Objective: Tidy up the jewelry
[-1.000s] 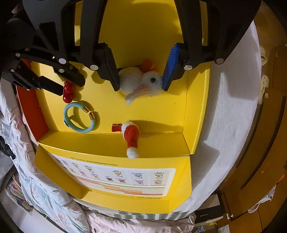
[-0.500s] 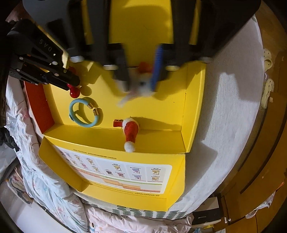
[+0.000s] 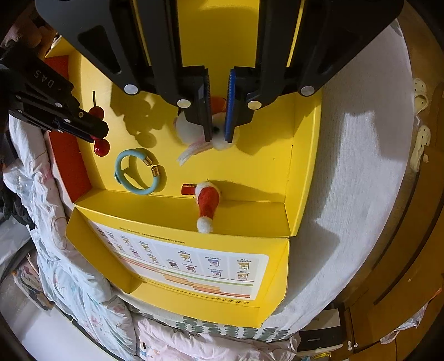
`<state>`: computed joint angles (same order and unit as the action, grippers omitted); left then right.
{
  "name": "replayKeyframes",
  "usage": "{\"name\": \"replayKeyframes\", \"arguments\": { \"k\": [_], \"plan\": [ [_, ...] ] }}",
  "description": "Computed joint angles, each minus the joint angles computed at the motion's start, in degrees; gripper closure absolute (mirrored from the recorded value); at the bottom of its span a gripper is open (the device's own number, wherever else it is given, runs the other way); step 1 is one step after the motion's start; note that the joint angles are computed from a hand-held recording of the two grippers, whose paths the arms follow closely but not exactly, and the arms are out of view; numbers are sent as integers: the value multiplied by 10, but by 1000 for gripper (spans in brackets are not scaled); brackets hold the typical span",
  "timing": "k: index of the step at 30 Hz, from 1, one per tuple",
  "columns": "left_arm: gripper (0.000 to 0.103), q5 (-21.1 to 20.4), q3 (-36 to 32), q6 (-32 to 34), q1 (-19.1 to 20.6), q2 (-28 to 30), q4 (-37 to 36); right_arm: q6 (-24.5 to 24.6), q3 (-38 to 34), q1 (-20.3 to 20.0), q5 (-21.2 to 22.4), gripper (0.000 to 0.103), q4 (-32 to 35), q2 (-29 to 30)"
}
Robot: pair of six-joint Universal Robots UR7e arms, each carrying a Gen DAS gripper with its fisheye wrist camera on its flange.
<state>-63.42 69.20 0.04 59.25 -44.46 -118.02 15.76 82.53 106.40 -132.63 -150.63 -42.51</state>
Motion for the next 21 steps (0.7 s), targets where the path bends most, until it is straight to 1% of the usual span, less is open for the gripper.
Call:
{"name": "replayKeyframes", "arguments": {
  "k": [1, 2, 6, 11, 12, 13, 14, 15, 16, 18, 21],
  "plan": [
    [96, -2, 0, 0, 0, -1, -1, -1, 1, 1, 1, 80, -3, -1],
    [103, -3, 0, 1, -1, -2, -2, -1, 4, 1, 3, 80, -6, -4],
    [103, -16, 0, 3, -4, -8, -7, -2, 11, 2, 5, 80, -15, -10],
    [103, -18, -8, 13, -6, -3, -11, 2, 19, 2, 6, 80, -18, -16],
    [98, -17, -16, 15, -5, 2, -6, 2, 20, 2, 7, 80, -19, -16],
    [74, -17, -22, 13, -4, 5, 2, 3, 20, 2, 6, 80, -17, -16],
    [57, -13, -30, 6, -2, 10, 9, 3, 20, 3, 6, 80, -16, -16],
    [33, -5, -24, 2, -2, 9, -8, 3, 20, 3, 7, 80, -16, -15],
    [30, -1, -20, 4, -1, 8, -24, 2, 19, 2, 8, 80, -15, -15],
    [30, 5, -29, 3, -2, 15, -14, 1, 18, 2, 11, 80, -14, -15],
    [30, 27, -26, 10, -7, 22, -24, 0, 18, 1, 13, 80, -13, -15]
  ]
}}
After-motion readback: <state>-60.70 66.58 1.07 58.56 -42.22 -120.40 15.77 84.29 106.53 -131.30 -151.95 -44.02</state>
